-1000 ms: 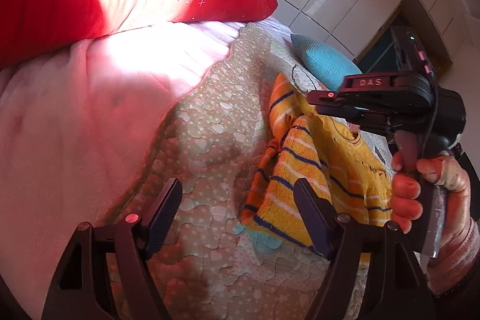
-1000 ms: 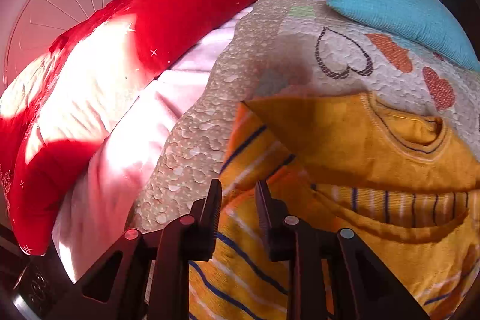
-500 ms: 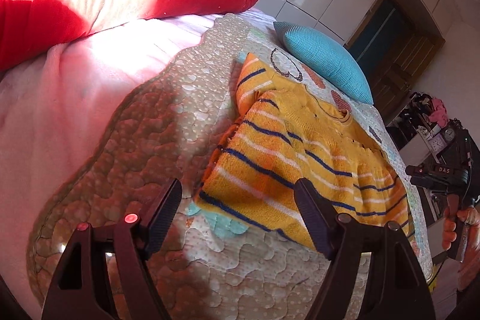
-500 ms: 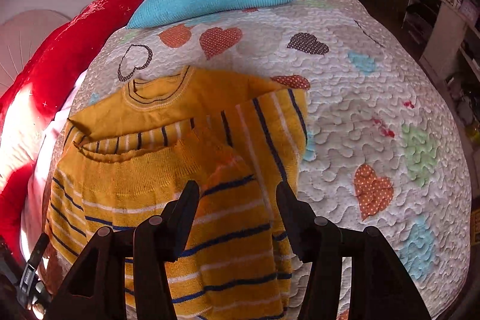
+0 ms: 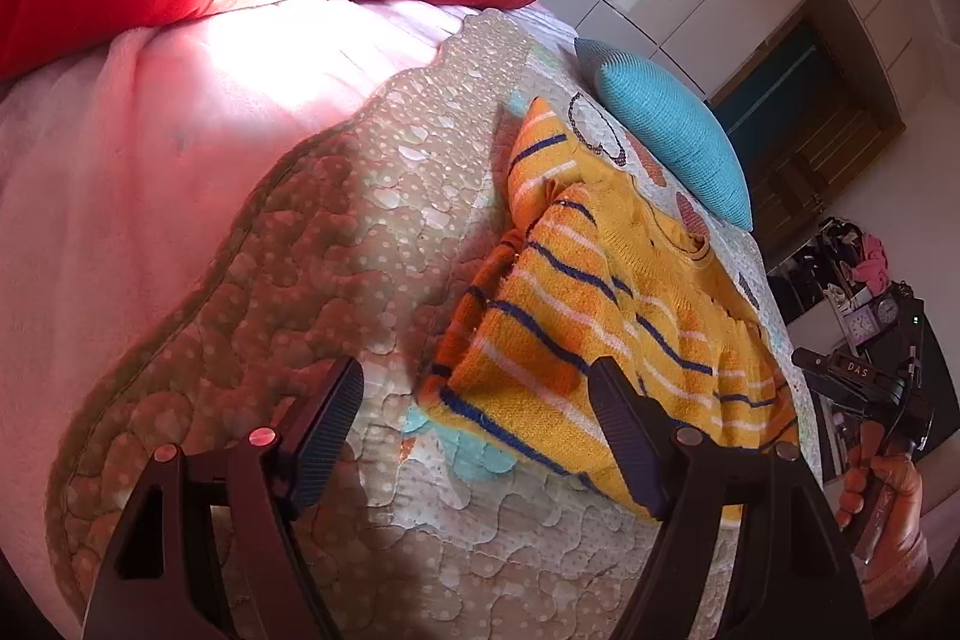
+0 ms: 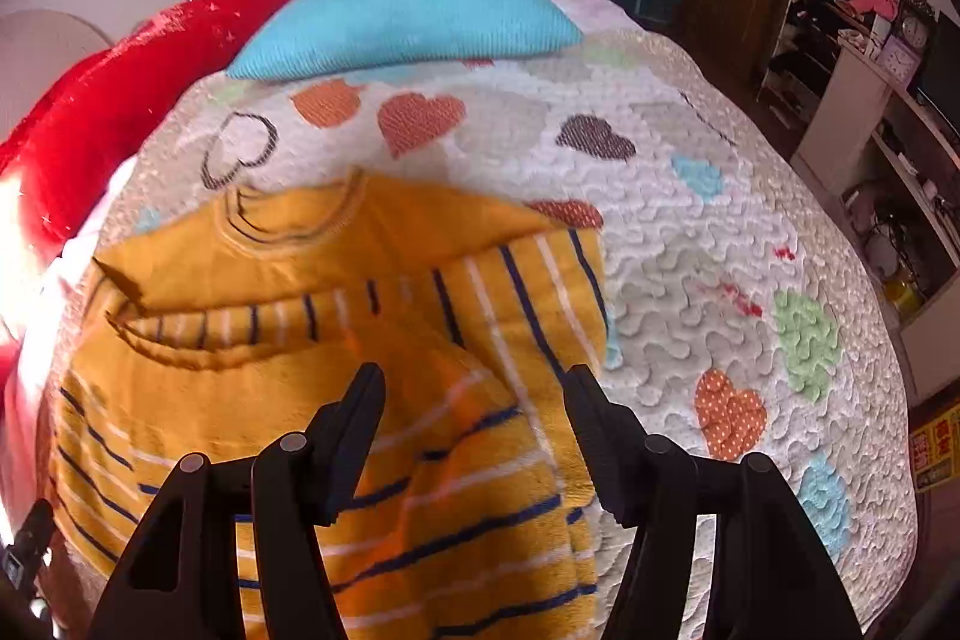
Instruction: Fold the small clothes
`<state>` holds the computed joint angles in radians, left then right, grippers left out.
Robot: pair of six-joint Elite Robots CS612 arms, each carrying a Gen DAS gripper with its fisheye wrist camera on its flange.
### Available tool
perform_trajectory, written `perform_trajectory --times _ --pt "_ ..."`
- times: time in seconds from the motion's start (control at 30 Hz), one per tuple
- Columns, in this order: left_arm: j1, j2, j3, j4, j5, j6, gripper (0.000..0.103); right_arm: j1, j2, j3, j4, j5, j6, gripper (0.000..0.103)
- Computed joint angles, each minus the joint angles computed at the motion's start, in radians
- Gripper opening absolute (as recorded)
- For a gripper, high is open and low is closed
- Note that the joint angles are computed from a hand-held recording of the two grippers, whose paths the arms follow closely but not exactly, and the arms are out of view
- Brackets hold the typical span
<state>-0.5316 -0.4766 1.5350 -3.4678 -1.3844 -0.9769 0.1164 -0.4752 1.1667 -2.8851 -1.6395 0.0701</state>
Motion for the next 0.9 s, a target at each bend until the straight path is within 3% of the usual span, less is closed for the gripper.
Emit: perform_trajectory --times 0.07,0.17,0.3,0.43,0.5,0.7,0.9 --pt "0.009 0.002 0.004 -0.022 -0.035 -0.025 0.077 0.017 -0.005 -0.008 -0.01 0.044 -0.027 0.067" --pt "0.013 -0.003 0.014 -0.03 -0.032 -0.046 0.077 0.055 0.006 -0.047 0.059 0.121 -0.104 0.067" --pt "0.014 -0.02 0.047 -0.038 0.034 -0.078 0.077 0.11 0.044 -0.112 0.172 0.211 -0.186 0.067" --pt "0.021 -0.036 0.087 -0.047 0.109 -0.133 0.078 0.153 0.092 -0.19 0.269 0.277 -0.199 0.067" --pt "0.027 -0.039 0.099 -0.041 0.124 -0.157 0.078 0.177 0.118 -0.228 0.296 0.246 -0.22 0.069" --pt "0.039 -0.041 0.111 -0.039 0.105 -0.188 0.078 0.228 0.188 -0.326 0.348 0.052 -0.225 0.076" --pt "0.036 -0.042 0.11 -0.039 0.107 -0.184 0.078 0.245 0.208 -0.358 0.352 -0.025 -0.157 0.082"
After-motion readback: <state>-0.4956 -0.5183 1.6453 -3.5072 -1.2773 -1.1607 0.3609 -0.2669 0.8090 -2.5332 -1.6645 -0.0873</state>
